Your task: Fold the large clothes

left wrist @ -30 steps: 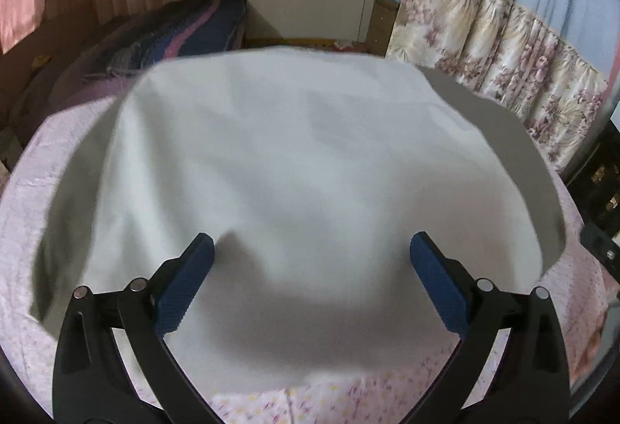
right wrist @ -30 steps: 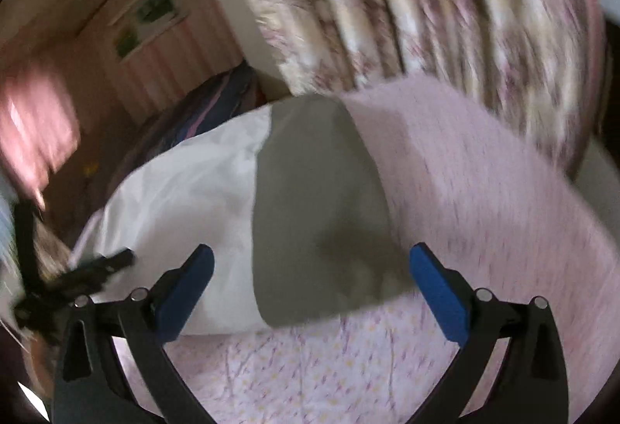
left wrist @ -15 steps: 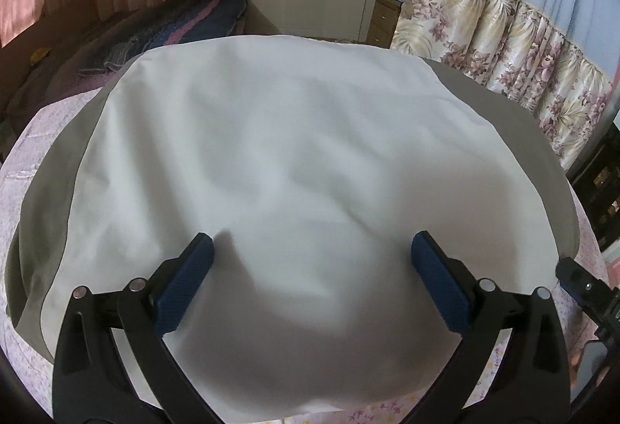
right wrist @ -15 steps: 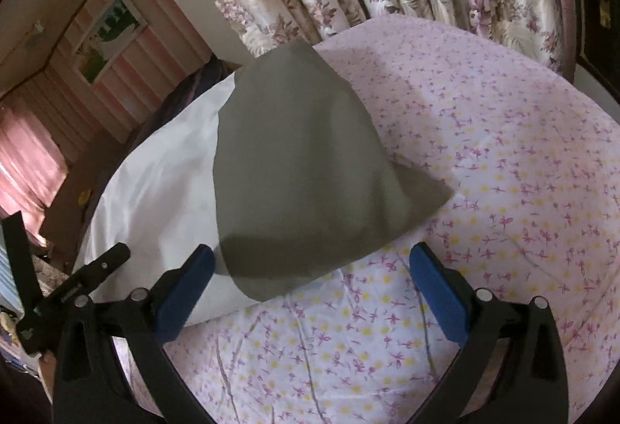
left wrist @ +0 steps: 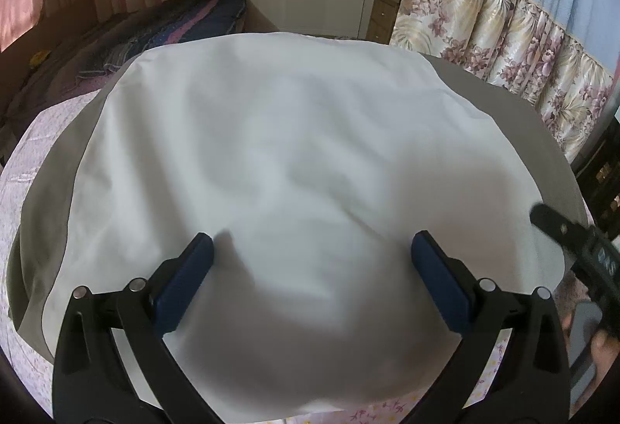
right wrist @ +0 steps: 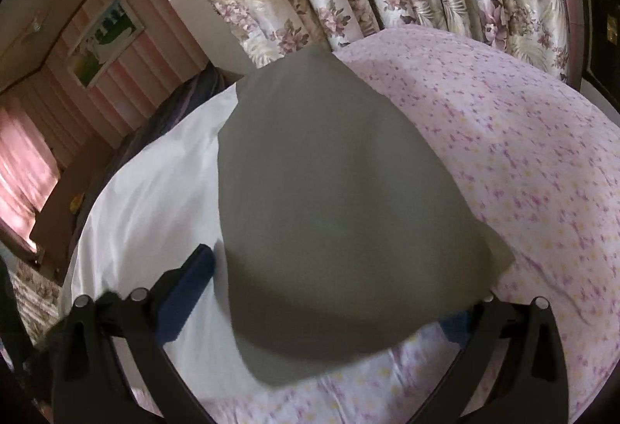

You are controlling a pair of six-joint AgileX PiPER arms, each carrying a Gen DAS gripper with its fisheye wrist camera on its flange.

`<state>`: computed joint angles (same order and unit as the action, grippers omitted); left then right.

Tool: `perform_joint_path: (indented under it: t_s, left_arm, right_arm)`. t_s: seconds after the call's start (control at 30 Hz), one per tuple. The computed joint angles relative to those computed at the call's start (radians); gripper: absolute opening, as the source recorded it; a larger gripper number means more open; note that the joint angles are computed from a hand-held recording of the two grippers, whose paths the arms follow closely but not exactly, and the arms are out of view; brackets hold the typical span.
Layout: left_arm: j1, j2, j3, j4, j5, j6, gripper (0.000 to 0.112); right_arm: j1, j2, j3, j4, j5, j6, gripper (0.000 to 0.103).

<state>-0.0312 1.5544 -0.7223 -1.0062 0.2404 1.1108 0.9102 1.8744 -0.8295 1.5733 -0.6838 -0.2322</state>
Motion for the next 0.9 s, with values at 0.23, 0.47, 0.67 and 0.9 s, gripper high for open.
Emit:
perform_joint_path:
  t_s: [0.23,0.47,0.67,0.9]
  left_arm:
    - [0.004,0.007,0.003,-0.02,-0.001,0.034,0.1]
    - [-0.011,0.023,0.002,-0.035,-0.021,0.05,0.1]
    - [0.012,0.067,-0.021,-0.07,0.019,0.1,0.1]
    - [0.009,0.073,0.001,-0.225,-0.001,0.252,0.1]
  right_arm:
    - [-0.04,0.022,-0.032,-0.054,0.026,-0.003,0.1]
    - [-0.076,0.016,-0.017,-0.275,0.087,0.091,0.046]
    - [0.028,0.006,-0.167,-0.065,-0.047,-0.345,0.03]
    - [0.093,0.015,-0.332,0.074,-0.09,-0.731,0.029]
